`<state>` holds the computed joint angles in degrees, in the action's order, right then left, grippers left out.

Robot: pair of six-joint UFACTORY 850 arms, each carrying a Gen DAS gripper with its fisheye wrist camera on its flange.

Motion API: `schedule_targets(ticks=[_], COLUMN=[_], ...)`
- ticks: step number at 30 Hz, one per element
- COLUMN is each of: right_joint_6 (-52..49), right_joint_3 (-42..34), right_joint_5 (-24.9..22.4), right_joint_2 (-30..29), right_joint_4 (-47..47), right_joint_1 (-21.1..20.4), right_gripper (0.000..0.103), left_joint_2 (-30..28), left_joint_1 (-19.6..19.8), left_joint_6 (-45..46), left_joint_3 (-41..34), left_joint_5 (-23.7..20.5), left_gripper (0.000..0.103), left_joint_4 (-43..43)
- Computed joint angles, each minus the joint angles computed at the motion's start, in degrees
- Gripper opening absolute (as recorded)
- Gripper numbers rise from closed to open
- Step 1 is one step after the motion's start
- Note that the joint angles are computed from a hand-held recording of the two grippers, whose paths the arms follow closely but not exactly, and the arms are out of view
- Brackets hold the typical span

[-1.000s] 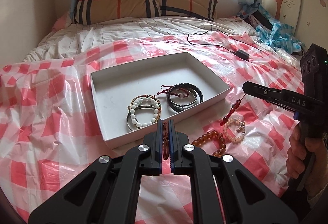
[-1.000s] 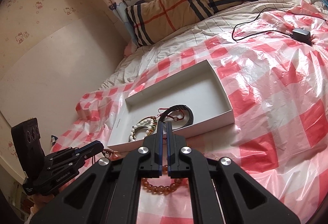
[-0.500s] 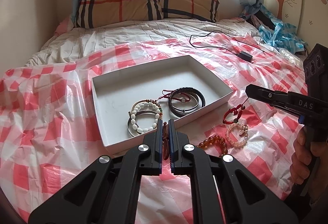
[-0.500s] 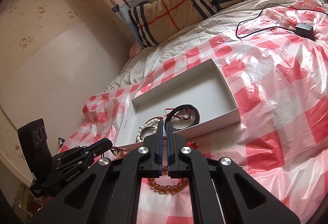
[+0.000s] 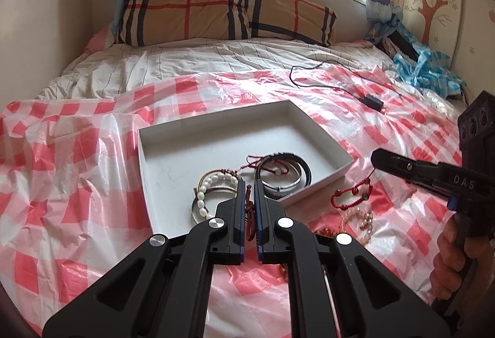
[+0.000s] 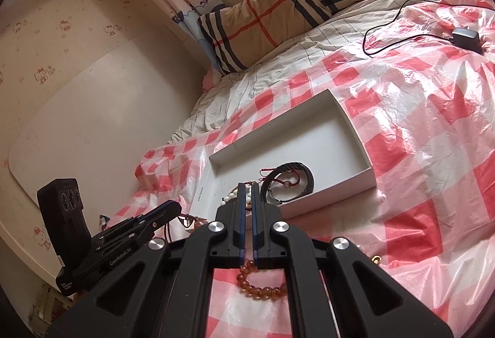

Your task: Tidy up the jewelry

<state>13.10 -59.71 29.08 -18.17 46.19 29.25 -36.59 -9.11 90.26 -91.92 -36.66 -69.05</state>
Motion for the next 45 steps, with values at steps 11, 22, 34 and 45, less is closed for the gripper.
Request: schedule_targets(ticks=[11, 22, 34, 45], right_joint_6=[3.68, -10.18, -45.98, -81.54], right_joint_3=[-6.88, -8.53, -2.77, -10.42], right_joint_5=[-2.38, -5.93, -5.1, 4.42], right_joint_2=[-3.38, -5.76, -1.85, -7.93], right_joint_4=[-7.36, 8.36, 49.67, 77.97], right_joint_1=[-3.99, -4.5, -1.13, 0.74], right_gripper=[0.004, 0.048, 0.053, 0.053], left_joint_2=[-4.94, -7.88, -2.94, -0.32], left_joint_1=[-0.37, -1.46, -0.3, -2.23], left_joint_6=[-7.16, -24.05, -8.81, -5.64], left_joint_3=[-7.3, -10.33, -4.08, 1.78], left_joint_5=[-1.92, 7.53, 5.64, -0.58], left_gripper=[0.005, 0.053, 0.059, 0.059], left_joint_4=[-2.66, 10.5, 9.38, 18.31])
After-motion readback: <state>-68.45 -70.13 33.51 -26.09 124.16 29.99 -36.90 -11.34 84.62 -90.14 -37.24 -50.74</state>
